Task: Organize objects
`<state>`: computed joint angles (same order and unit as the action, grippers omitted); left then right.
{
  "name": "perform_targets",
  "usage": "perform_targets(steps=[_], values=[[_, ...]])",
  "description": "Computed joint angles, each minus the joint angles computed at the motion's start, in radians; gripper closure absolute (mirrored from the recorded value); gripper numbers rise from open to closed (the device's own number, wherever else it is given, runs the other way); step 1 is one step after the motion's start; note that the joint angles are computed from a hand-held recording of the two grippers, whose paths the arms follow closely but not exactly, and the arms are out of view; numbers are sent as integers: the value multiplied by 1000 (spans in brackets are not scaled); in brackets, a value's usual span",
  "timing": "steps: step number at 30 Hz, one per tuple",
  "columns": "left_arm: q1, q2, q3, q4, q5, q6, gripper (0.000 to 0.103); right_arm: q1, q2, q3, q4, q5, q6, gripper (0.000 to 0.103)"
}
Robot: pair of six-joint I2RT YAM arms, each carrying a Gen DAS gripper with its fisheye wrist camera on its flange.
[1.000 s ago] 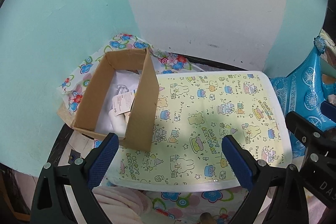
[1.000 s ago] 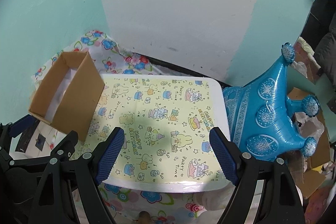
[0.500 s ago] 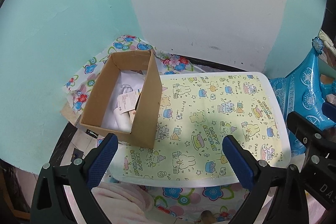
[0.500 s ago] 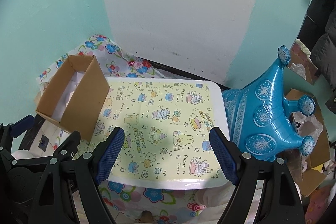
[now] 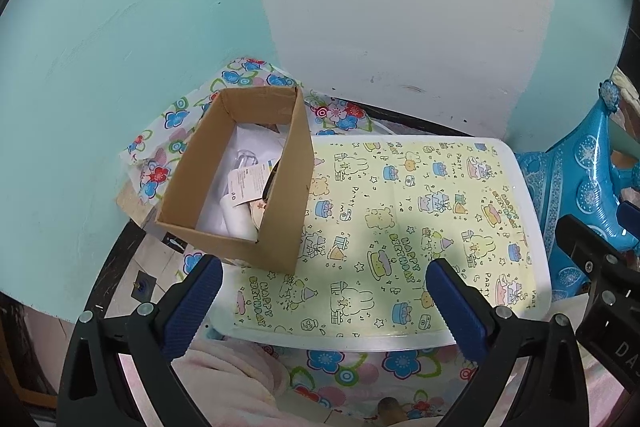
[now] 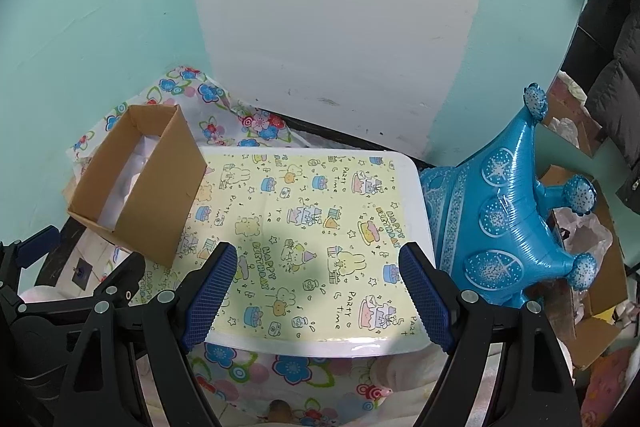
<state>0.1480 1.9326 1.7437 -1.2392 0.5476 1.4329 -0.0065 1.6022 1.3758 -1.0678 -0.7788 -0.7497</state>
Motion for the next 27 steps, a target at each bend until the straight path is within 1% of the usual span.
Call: perform_targets(steps=[5, 10, 22, 27], values=[[3, 40, 71, -44, 5, -15, 0, 7, -12, -10, 14, 9, 6, 18], [0, 61, 108, -77, 4, -17, 0, 15, -28, -24, 30, 16, 20, 18], [-43, 20, 42, -34, -4, -39, 0, 35, 5, -14, 88, 38, 79, 18], [-74, 33, 59, -49, 13, -68, 0, 47, 21, 2, 127, 44, 125, 18]])
